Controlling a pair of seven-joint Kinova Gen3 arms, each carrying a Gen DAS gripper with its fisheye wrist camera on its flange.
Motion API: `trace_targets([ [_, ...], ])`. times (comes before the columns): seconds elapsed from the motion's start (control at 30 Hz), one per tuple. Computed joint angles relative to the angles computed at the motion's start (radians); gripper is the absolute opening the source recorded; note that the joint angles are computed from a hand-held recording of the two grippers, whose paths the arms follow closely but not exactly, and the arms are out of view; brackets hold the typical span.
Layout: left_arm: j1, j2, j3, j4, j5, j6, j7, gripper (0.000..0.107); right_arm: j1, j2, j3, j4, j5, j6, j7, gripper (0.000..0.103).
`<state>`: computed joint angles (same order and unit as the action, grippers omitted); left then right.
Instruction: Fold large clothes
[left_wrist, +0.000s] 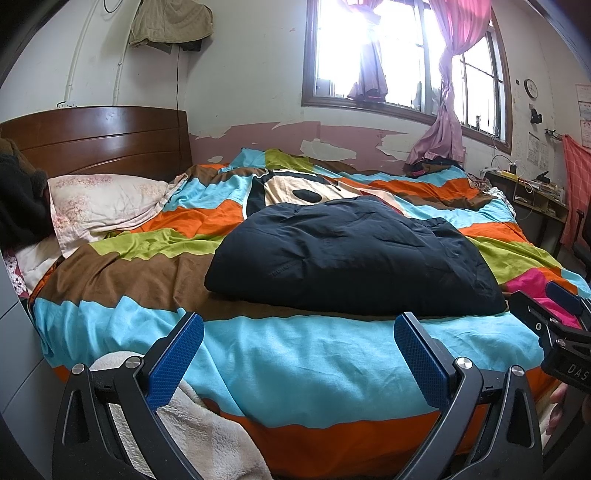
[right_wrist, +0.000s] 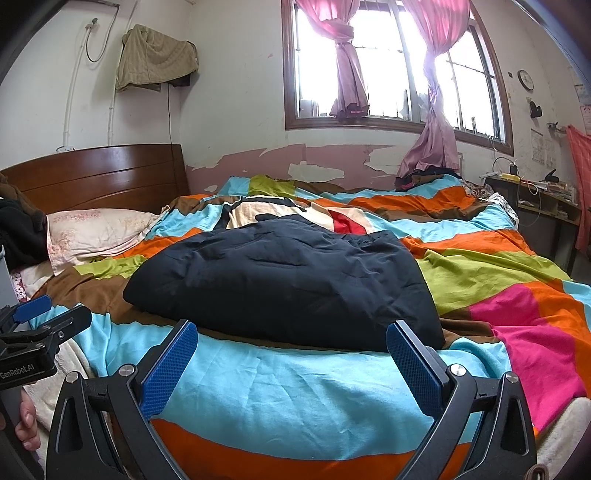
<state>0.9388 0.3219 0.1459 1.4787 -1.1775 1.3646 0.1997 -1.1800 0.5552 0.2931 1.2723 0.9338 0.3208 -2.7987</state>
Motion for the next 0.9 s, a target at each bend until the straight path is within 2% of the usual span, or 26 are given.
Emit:
trace_targets([
  [0.9,0.001,0.001,0.0,0.0,-0.001,0.0,0.0,0.101,0.007,-0.001,-0.012,-0.002,0.004,0.006,0.0,0.103],
])
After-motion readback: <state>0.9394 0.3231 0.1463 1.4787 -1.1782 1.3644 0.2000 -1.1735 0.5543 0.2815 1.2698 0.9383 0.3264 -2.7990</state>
